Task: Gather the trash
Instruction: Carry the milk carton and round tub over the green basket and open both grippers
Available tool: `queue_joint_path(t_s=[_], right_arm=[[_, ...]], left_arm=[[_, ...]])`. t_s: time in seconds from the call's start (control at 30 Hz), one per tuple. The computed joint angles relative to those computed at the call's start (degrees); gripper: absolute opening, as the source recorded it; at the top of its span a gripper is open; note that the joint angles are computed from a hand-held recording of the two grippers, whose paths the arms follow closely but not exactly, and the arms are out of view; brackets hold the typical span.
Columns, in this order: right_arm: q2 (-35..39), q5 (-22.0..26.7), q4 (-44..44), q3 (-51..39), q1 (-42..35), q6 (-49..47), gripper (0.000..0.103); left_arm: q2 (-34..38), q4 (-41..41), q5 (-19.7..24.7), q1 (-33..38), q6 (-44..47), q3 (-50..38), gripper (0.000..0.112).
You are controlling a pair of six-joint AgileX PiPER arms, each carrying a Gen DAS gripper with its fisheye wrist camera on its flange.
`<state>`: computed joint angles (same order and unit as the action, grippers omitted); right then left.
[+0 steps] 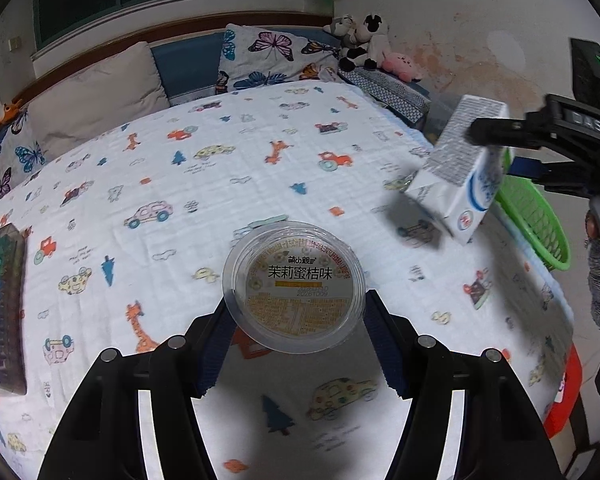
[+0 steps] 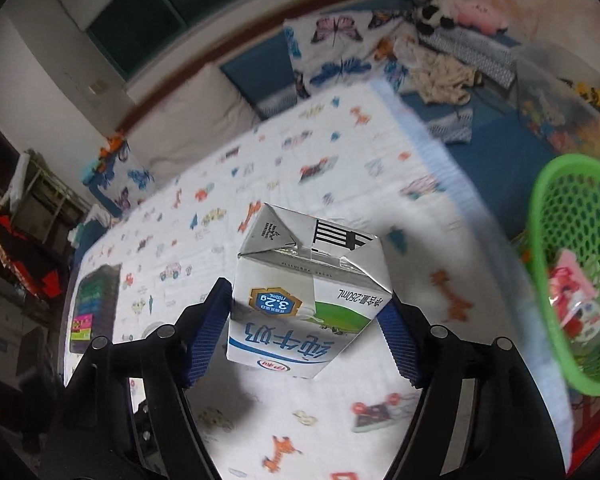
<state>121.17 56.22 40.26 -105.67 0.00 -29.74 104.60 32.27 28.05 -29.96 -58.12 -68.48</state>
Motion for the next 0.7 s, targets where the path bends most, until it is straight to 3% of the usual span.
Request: queue_joint_path(t_s=[0.2, 0.43, 0.5, 0.7], right_arm=[[-1.42, 0.26, 0.89, -1.5, -7.35, -6.18, 0.072], [4.47, 0.19, -6.82, -11.27, -14.59, -5.97, 0.072], [6.07, -2.26, -10.82, -12.34, -15.78, -5.8, 0.072], [13.23, -1.67, -15.78, -18.5, -18.88, -5.17, 0.072]], left_arm=[[2.02, -1.85, 2.73, -2.48, 2.44, -5.58, 0.062], [6.96, -7.11, 5.27, -4.18, 8.51, -15.22, 0.062], [8.86, -9.28, 6.21, -4.67, 10.82, -18.91, 0.062], [15.66, -11.73, 12.4, -7.13, 15.3, -32.05, 0.062]])
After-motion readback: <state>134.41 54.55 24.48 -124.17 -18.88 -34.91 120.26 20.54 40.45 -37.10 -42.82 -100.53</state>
